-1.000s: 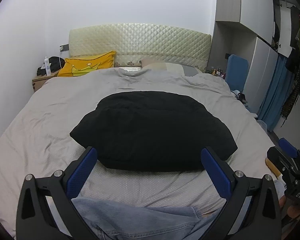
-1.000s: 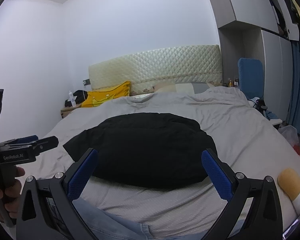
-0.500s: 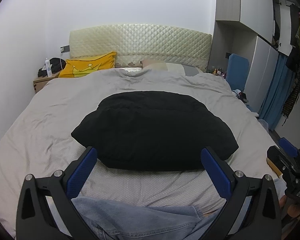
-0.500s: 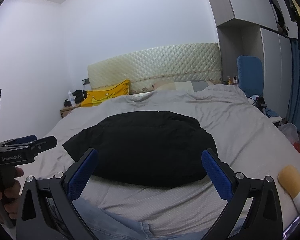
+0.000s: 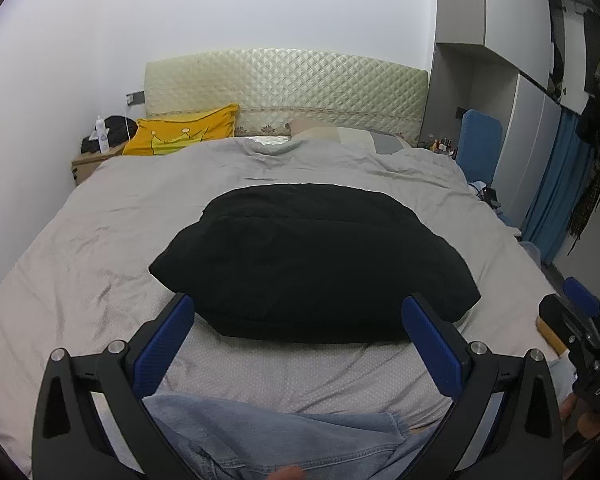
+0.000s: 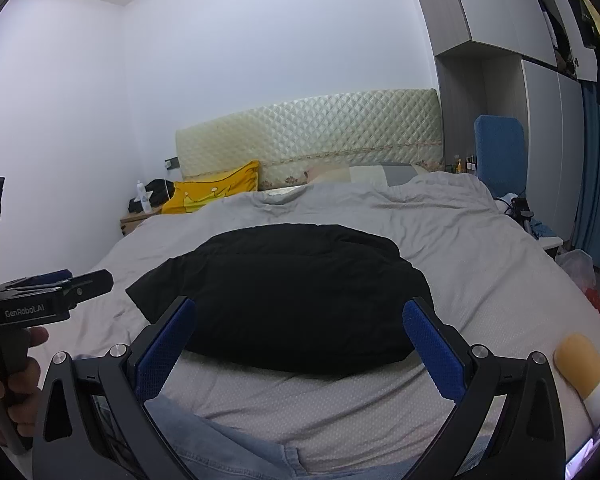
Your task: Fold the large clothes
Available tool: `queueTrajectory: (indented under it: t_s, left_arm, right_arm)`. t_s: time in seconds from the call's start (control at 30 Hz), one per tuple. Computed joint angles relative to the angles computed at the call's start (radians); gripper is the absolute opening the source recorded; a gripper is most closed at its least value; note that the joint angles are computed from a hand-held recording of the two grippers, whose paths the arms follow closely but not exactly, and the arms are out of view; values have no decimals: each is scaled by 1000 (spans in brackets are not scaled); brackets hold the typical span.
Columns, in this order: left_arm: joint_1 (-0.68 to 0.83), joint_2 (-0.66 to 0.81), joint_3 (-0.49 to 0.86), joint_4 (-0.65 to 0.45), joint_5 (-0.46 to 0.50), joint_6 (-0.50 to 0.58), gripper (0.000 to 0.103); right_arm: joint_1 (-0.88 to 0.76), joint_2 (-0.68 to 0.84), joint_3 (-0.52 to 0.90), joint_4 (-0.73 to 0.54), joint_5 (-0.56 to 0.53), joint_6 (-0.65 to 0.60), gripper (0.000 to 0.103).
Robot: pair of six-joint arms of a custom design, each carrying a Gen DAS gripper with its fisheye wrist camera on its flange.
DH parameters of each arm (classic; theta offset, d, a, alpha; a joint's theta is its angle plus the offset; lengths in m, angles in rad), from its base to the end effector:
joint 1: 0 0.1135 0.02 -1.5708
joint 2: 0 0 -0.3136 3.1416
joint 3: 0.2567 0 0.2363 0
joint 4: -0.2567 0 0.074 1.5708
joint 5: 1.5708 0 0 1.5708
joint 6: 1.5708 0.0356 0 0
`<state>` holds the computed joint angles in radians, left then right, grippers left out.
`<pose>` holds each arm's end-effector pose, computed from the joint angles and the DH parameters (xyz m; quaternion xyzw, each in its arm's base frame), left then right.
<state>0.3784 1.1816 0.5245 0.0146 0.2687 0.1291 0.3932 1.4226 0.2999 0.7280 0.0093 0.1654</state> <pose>0.1943 0.0671 0.2466 -0.0507 0.8867 -0.0046 0.4595 0.2107 0.0870 0.2015 -0.0920 0.8269 0.1492 0.5343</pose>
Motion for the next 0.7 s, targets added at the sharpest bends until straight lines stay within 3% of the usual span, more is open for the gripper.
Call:
queueTrajectory:
  t_s: [0.7]
  left_arm:
    - [9, -8, -1, -16, 26, -6, 103]
  right_arm:
    - [-3, -10, -2, -2, -5, -9, 103]
